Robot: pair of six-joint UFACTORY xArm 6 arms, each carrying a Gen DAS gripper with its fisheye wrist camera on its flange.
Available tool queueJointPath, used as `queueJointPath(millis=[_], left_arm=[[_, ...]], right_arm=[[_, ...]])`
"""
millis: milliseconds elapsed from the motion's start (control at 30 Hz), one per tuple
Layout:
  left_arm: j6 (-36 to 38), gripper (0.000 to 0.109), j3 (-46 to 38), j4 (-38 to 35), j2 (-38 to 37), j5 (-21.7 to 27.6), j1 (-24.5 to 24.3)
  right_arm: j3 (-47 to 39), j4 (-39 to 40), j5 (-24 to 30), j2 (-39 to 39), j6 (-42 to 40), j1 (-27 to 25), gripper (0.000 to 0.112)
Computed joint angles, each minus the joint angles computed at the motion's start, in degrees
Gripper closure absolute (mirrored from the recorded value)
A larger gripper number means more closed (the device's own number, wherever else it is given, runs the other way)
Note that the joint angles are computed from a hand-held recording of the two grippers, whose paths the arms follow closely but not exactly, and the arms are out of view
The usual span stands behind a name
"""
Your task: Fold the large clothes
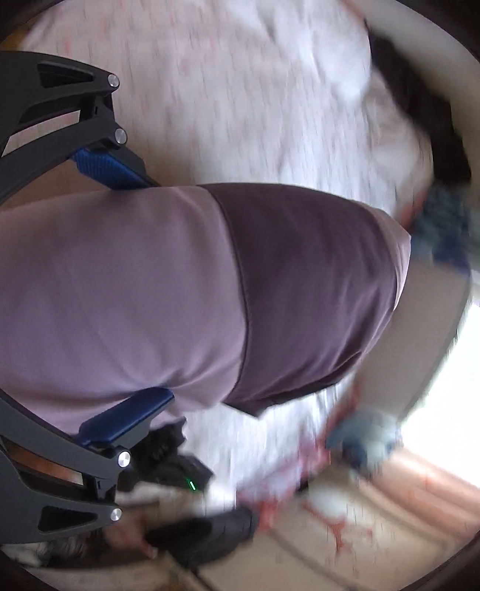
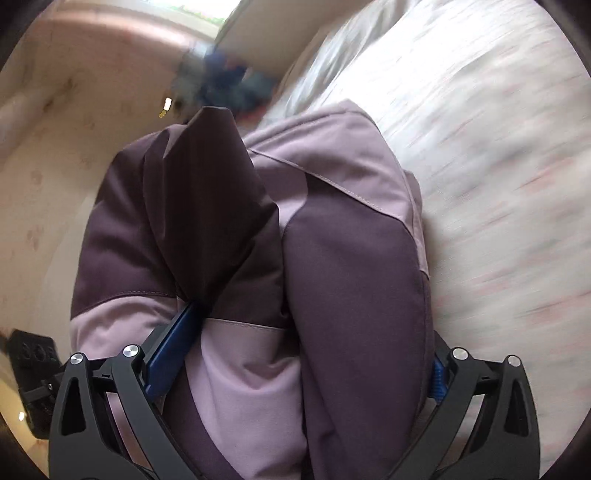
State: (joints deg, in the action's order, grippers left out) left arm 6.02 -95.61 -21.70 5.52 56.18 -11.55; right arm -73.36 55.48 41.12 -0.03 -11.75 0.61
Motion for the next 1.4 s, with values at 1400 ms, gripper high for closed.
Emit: queueJointPath(millis=[1400], left_arm=[[6.4, 0.012, 18.4, 10.4, -6.3, -22.8, -3.6]], right_arm=[[-5.6, -39.2, 17.3, -3.7, 13.1, 6.7, 0.016]])
